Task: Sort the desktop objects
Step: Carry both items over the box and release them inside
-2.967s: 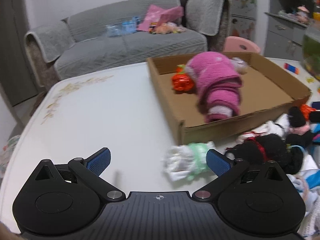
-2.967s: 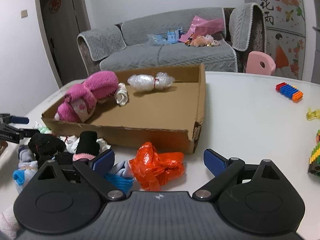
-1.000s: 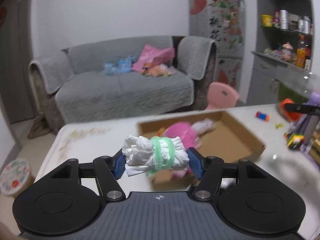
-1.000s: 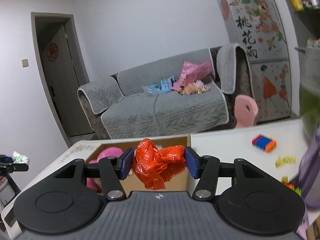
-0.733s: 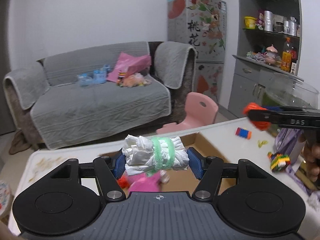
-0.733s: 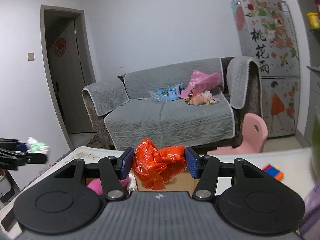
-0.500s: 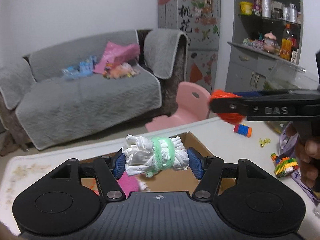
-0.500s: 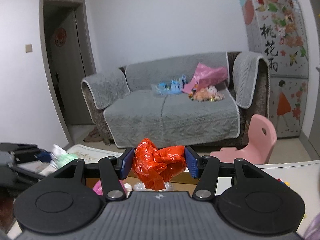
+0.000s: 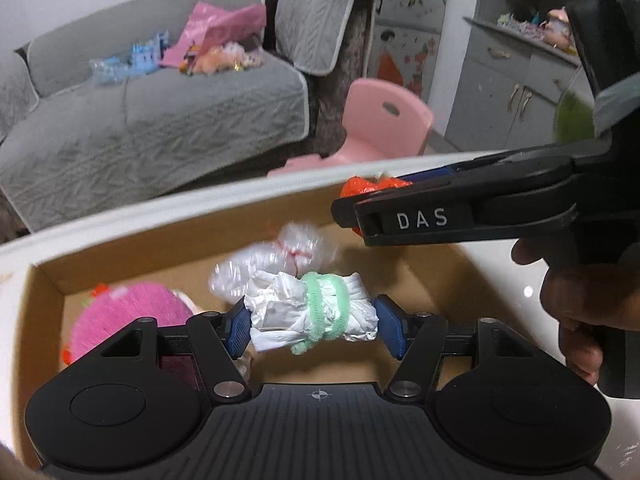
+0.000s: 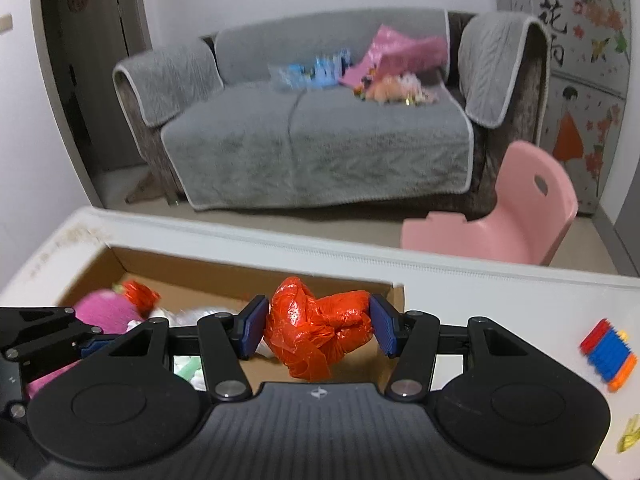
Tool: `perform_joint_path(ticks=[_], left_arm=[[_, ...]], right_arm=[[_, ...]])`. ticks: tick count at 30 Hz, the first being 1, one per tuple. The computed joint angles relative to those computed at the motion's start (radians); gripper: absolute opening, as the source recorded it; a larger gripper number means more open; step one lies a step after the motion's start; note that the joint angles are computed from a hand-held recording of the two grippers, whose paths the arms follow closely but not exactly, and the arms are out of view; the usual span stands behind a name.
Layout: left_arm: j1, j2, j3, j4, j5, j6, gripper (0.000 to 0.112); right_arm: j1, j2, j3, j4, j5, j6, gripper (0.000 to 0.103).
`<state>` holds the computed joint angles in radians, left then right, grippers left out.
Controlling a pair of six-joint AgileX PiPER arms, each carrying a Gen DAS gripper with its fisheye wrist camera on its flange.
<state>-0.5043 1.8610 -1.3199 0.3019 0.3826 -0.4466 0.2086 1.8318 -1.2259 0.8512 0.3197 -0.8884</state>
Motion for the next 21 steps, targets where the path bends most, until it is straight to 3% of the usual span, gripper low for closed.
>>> perform_joint_path(ticks=[9,13,17,21], left_arm=[[-0.024,0.028,0.030,0.053,-0.030,-0.044,0.069],[-0.040,0.033,0.034,0.068,-0.027,-0.057,0.080],[-0.054,0.007,0.055,0.139,-0.026,-0.131,0.087],[-0.071,-0.075,0.119,0.198,-0.012,-0.162,0.088]], right_arm=[[0.046,-0.003,0.021,-0.164,-0.026,0.158,0.051],[0.052,-0.007,0.014,-0.195,-0.050,0.181,0.054],[0.036,-0.050,0.056,-0.075,-0.060,0.065,0.068],[0.000,-0.118,0.118,0.087,-0.030,-0.094,0.072]])
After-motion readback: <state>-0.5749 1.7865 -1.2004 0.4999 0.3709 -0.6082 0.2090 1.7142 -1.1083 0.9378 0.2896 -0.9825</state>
